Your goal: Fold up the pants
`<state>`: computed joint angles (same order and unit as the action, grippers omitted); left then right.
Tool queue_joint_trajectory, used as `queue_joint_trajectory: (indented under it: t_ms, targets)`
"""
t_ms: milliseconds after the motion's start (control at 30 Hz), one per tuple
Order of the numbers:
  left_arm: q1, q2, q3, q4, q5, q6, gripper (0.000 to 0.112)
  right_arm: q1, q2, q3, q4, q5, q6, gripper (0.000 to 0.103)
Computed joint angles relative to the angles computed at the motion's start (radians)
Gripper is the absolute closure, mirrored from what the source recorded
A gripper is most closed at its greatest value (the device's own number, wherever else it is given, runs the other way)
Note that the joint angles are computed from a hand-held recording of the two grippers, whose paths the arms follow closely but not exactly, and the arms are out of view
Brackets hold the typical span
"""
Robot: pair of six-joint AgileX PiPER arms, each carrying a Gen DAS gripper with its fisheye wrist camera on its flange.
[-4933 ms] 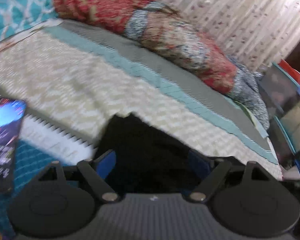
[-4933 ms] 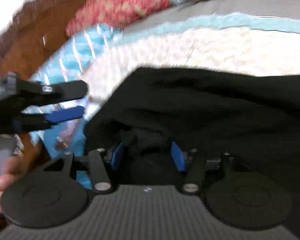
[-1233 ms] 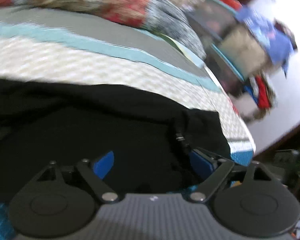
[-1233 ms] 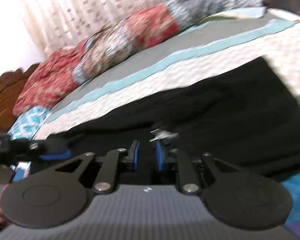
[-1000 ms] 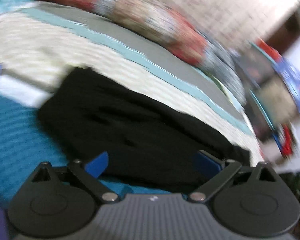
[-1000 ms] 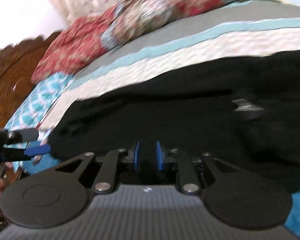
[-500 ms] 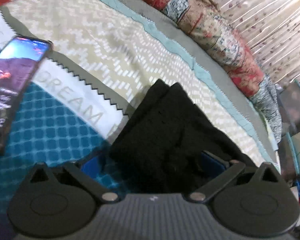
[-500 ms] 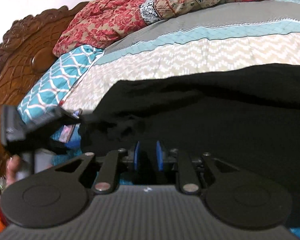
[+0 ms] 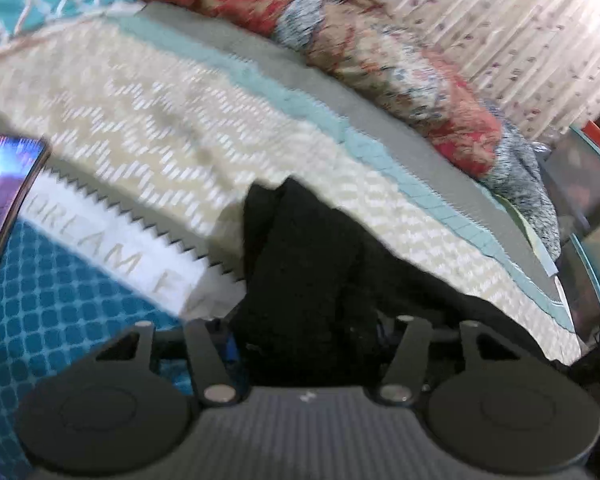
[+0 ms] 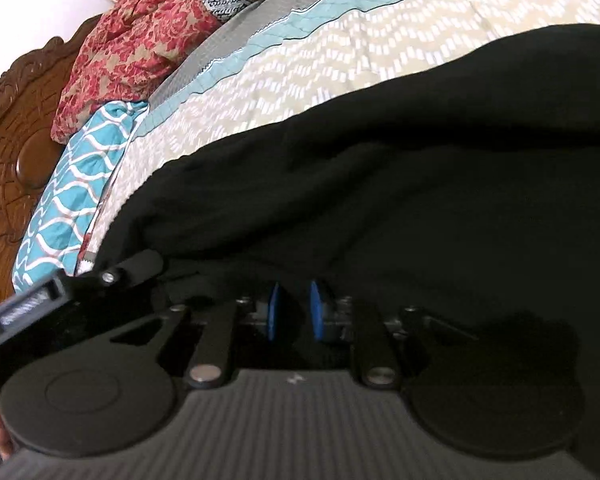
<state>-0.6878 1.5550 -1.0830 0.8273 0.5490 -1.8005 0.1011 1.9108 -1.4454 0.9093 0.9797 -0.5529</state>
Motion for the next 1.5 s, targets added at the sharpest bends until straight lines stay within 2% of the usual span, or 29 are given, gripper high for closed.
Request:
queue_joint_trajectory:
  t_ms: [200, 333, 367, 400, 433, 467, 500, 533, 600, 667, 700, 733, 800, 833, 900, 1033, 1200, 1300, 1367, 1400, 1433, 1500]
  targets:
    - [-0.177, 0.129, -0.263, 0.100, 0.191, 0.178, 0.064, -0.099, -0.017, 0.052, 0.126, 0.076, -0.056, 0.080]
    - [-0.269, 0.282, -0.467, 0.113, 0.276, 0.359, 0.061, -0.236, -0.103, 0.179, 0.203, 0.052, -0.150, 0.075]
    - [-0.289, 0.333, -0.537, 0.092, 0.292, 0.432, 0.057, -0.281, -0.122, 0.206, 0.215, 0.047, -0.170, 0.075]
    - [-0.304, 0.374, -0.586, 0.077, 0.291, 0.486, 0.043, -0.319, -0.135, 0.226, 0.227, 0.049, -0.193, 0.074]
    - [-0.315, 0.403, -0.619, 0.068, 0.287, 0.519, 0.034, -0.355, -0.151, 0.246, 0.230, 0.041, -0.210, 0.074]
    - [-0.317, 0.440, -0.667, 0.019, 0.282, 0.589, 0.030, -0.395, -0.161, 0.261, 0.226, 0.034, -0.230, 0.073]
    - [-0.312, 0.466, -0.710, -0.049, 0.286, 0.664, 0.019, -0.430, -0.163, 0.271, 0.227, 0.035, -0.249, 0.067]
    - [-0.303, 0.473, -0.724, -0.119, 0.266, 0.724, 0.014, -0.467, -0.168, 0.286, 0.228, 0.031, -0.258, 0.058]
    - [-0.307, 0.433, -0.666, -0.142, 0.200, 0.743, 0.013, -0.526, -0.167, 0.309, 0.246, 0.039, -0.271, 0.054]
    - [-0.331, 0.360, -0.571, -0.067, 0.159, 0.684, 0.009, -0.581, -0.157, 0.332, 0.292, 0.091, -0.308, 0.052]
    - [-0.330, 0.317, -0.516, -0.041, 0.137, 0.643, 0.009, -0.603, -0.153, 0.346, 0.328, 0.119, -0.334, 0.047]
    - [-0.328, 0.267, -0.458, -0.023, 0.122, 0.592, 0.009, -0.611, -0.149, 0.361, 0.370, 0.141, -0.352, 0.034]
    - [-0.315, 0.194, -0.386, 0.001, 0.109, 0.502, 0.009, -0.612, -0.137, 0.374, 0.434, 0.172, -0.361, 0.018]
    - [-0.309, 0.150, -0.334, 0.042, 0.103, 0.419, 0.009, -0.606, -0.132, 0.372, 0.442, 0.181, -0.360, 0.015]
    - [-0.293, 0.096, -0.272, 0.094, 0.121, 0.287, 0.009, -0.561, -0.124, 0.342, 0.423, 0.179, -0.335, 0.015]
    - [-0.212, 0.093, -0.270, 0.017, 0.121, 0.283, 0.010, -0.503, -0.098, 0.278, 0.368, 0.182, -0.278, 0.015]
    - [-0.156, 0.072, -0.220, -0.043, 0.037, 0.235, 0.010, -0.428, -0.089, 0.202, 0.358, 0.211, -0.248, 0.013]
    - [-0.153, 0.052, -0.177, -0.045, 0.019, 0.193, 0.010, -0.375, -0.121, 0.207, 0.338, 0.146, -0.269, 0.009]
    - [-0.146, 0.052, -0.164, -0.070, 0.012, 0.204, 0.010, -0.302, -0.149, 0.200, 0.209, 0.028, -0.250, 0.012]
    - [-0.147, 0.057, -0.171, -0.086, 0.018, 0.215, 0.010, -0.275, -0.161, 0.207, 0.162, -0.018, -0.252, 0.039]
    - [-0.147, 0.062, -0.177, -0.099, 0.021, 0.226, 0.010, -0.263, -0.164, 0.209, 0.144, -0.036, -0.255, 0.076]
    - [-0.148, 0.070, -0.186, -0.106, 0.019, 0.234, 0.010, -0.316, -0.181, 0.251, 0.197, -0.019, -0.311, 0.079]
